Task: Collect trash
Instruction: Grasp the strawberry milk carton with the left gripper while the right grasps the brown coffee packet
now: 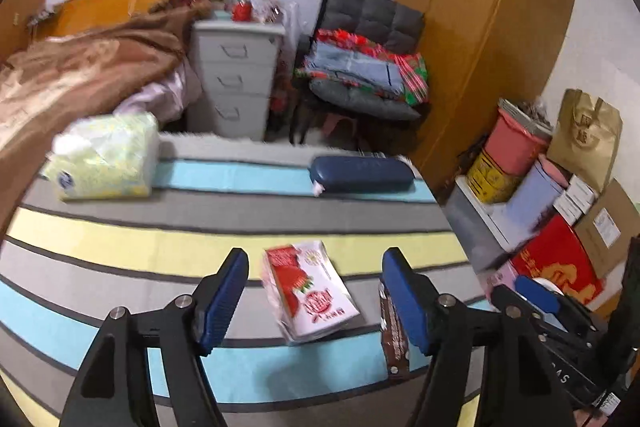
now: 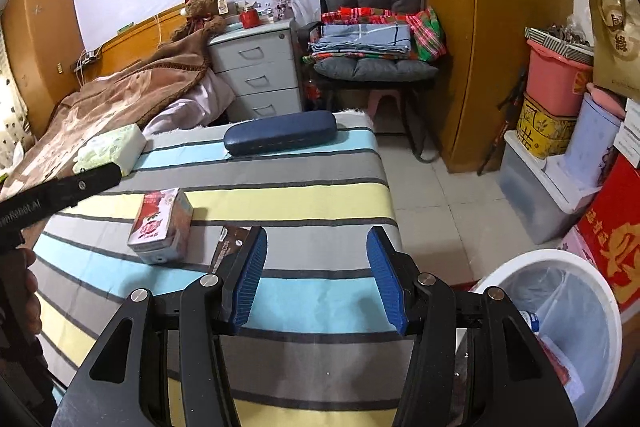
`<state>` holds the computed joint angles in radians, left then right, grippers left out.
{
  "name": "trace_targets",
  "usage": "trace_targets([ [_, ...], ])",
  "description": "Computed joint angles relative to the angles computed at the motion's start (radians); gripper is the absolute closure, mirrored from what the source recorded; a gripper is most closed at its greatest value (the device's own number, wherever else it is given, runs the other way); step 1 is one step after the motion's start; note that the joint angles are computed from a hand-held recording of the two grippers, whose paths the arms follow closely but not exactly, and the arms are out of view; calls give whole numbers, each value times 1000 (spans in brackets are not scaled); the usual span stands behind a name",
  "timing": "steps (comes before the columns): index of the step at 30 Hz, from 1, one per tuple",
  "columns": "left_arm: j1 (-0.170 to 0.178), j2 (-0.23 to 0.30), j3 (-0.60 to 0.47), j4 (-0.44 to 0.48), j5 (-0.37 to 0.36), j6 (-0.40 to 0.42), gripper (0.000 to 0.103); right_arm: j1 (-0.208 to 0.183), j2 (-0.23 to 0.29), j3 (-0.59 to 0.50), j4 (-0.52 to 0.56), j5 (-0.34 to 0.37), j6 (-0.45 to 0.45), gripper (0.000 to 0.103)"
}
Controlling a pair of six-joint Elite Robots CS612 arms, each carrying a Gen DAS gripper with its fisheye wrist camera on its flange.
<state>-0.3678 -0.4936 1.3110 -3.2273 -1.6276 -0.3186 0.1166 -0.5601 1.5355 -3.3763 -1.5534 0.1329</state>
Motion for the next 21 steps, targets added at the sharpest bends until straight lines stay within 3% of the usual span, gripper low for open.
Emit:
trace_targets([
  [12, 6, 71, -122, 156, -28, 23, 34, 17, 22, -44, 121, 87, -49, 49],
  [21, 18, 96, -168, 234, -49, 27, 34, 26, 32, -68, 175, 92, -84, 49],
])
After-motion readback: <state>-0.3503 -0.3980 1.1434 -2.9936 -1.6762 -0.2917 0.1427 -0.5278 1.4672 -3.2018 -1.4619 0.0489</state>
